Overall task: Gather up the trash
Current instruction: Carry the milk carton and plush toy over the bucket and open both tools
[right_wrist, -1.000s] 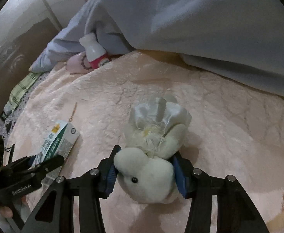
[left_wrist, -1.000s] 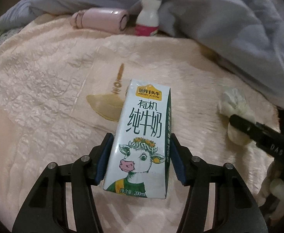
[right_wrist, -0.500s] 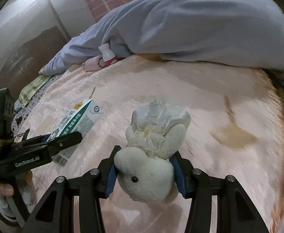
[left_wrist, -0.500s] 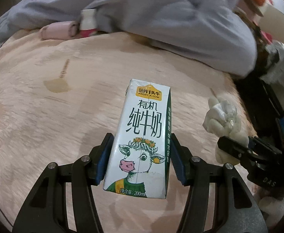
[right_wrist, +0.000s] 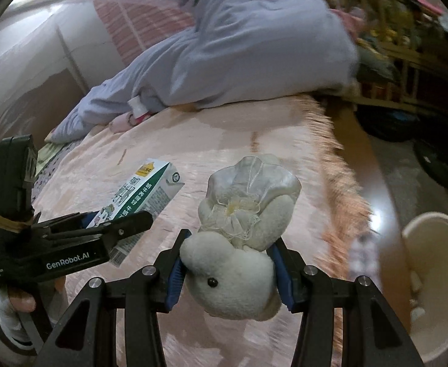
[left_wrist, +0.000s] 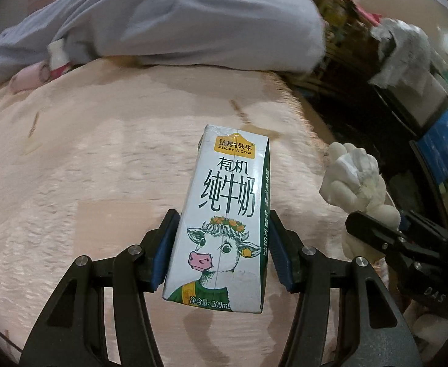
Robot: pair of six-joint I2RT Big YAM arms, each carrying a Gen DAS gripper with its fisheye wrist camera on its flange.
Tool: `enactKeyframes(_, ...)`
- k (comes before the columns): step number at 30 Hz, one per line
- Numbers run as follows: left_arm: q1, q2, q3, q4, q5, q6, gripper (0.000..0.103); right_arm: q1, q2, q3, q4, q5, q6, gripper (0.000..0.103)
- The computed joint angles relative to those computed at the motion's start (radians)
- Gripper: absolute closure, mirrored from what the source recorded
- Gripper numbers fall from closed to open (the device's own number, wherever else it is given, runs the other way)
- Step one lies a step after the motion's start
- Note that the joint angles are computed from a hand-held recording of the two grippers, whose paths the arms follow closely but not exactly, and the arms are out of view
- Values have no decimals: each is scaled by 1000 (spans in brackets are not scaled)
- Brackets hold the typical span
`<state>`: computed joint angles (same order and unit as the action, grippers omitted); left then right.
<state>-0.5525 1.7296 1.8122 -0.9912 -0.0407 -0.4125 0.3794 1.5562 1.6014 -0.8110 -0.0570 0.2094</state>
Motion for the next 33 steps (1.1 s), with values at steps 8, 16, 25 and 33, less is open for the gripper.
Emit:
enactKeyframes(8, -74, 70, 107, -30, -12, 24, 48, -69, -104, -106, 10, 22, -2, 55)
enactKeyframes(16, -137, 150, 225, -67, -25, 48, 48, -153, -177, -175, 14, 33, -5, 55)
enactKeyframes(25, -191, 257, 385, -128, -17, 70, 48, -251, -233, -240, 11, 30, 2, 55)
enactKeyframes(33, -222, 364, 547, -195, 29, 74, 48, -328, -258, -284, 19, 11, 17, 55)
